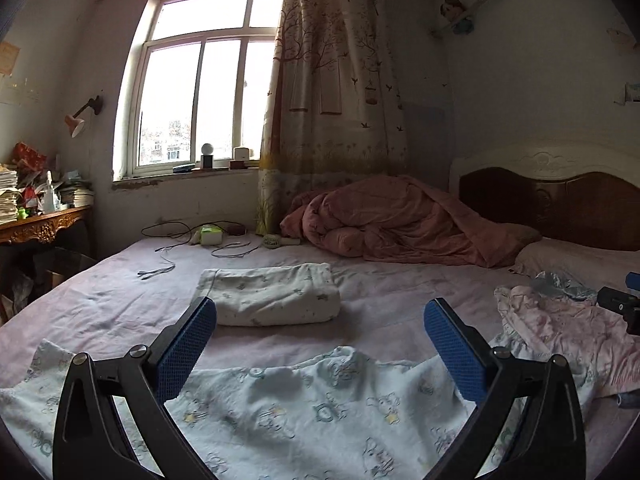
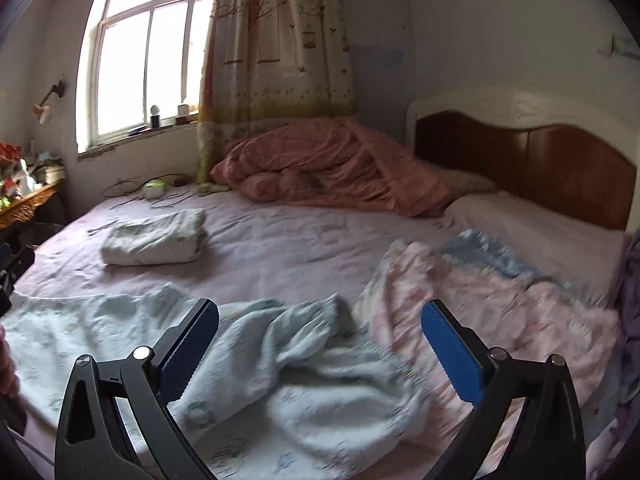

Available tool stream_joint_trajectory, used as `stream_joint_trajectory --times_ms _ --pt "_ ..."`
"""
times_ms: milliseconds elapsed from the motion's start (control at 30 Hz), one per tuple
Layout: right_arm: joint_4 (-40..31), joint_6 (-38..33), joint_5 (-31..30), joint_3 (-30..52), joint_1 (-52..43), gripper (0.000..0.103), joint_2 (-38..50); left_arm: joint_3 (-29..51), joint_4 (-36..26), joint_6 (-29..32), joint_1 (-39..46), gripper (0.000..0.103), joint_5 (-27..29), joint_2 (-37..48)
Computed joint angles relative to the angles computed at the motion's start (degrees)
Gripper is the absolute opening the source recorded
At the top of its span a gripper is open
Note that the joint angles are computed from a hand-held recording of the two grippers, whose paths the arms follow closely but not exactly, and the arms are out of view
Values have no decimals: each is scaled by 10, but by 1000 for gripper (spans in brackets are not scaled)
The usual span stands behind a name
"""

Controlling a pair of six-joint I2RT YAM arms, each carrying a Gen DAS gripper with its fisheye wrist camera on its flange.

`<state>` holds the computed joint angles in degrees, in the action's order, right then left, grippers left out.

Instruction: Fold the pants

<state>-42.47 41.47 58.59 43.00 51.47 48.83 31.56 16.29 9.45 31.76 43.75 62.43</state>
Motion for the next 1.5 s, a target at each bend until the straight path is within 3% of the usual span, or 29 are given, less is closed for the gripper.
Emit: stream_joint_trajectory --times_ms 100,200,367,567,800,833,867,1067,1300,1500 --pt "78 -97 -116 -18 -101 82 -34 -6 7 -35 -54 103 -50 10" --pt "139 -149 -263 -30 -224 70 -28 -15 28 -52 -90 103 -87 53" --pt "218 -191 -432 -25 -370 69 80 -56 129 -18 -137 103 -160 141" --pt "263 -217 -536 20 -440 67 251 0 62 -24 -123 103 -139 207" --pt "274 -192 -626 72 -492 31 405 -28 108 -8 -138 103 -167 206" --pt "278 -190 -634 73 -496 21 413 -30 107 -4 -142 103 -170 204" --pt "285 -187 -638 70 -496 19 418 -28 108 1 -146 103 -175 208" --pt "310 -199 -581 22 -456 19 320 -60 143 3 -146 103 -178 174" --pt "163 -196 -495 37 -428 19 127 -67 49 24 -137 103 -159 47" --pt "-2 -196 -415 63 -386 19 23 -44 -92 58 -91 103 -79 -39"
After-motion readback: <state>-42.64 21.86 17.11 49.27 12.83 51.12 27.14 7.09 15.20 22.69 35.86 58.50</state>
